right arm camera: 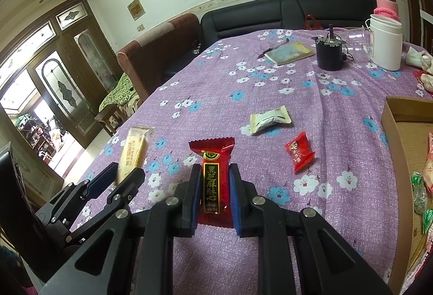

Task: Organize snacks
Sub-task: 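Lift the yellow cake packet with the left gripper while the right gripper holds the red-black packet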

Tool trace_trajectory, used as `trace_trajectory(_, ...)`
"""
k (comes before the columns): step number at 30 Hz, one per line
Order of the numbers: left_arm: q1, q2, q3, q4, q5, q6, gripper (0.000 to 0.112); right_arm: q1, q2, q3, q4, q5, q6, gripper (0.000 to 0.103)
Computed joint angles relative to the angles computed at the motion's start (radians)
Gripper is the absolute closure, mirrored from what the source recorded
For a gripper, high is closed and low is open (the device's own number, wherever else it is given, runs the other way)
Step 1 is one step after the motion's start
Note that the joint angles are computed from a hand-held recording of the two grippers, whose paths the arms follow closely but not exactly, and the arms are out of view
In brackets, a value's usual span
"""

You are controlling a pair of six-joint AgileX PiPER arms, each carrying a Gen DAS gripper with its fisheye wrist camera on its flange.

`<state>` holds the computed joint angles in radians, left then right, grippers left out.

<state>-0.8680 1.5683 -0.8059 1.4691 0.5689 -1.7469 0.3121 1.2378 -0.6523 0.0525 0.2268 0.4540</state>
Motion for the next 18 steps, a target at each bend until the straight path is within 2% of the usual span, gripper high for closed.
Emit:
trace_trajectory(6,-0.008,-0.001,0.004,0.019,0.009,-0.018,0.076,0.000,-0.011,0.002,-0.030,0.004,0.034,0.085)
trace_trajectory(18,-0.039,-0.010,0.017,0.074,0.043,-0.065,0.076,-0.042,-0.067,0.012,0.013,0.018,0.010,0.085)
